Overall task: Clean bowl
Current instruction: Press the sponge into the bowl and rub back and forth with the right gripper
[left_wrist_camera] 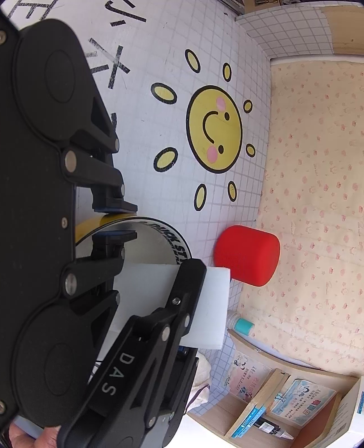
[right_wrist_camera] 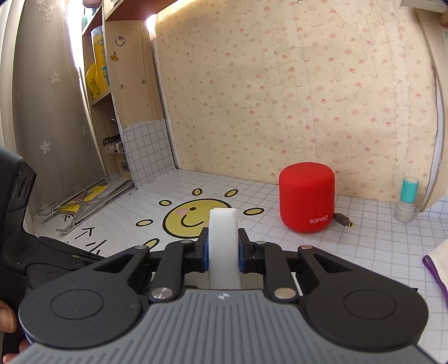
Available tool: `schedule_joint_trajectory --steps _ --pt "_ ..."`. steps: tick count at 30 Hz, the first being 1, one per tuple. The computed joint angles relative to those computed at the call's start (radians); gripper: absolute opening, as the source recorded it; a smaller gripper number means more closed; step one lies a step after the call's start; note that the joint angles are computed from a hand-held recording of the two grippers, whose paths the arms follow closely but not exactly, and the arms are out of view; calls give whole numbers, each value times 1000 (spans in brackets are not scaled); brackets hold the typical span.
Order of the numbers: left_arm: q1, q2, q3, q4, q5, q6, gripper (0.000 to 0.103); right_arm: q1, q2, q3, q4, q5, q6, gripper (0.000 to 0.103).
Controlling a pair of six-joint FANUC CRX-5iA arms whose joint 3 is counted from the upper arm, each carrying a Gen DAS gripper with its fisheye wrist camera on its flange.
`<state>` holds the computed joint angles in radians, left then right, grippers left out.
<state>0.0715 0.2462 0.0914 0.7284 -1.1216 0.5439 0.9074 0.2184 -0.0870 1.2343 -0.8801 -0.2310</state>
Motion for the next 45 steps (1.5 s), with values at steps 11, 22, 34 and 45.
schedule_joint_trajectory --steps 11,22,34,45 --pt "0 -7 -3 -6 3 4 13 59 -18 -1 -67 -97 95 25" --pt "0 -7 -12 0 14 -3 14 70 -36 -9 -93 -99 104 28" --pt "-9 39 46 -11 13 15 15 26 16 67 -99 -61 138 23" --pt "-9 98 127 -36 33 25 16 -9 65 113 -105 -45 142 23"
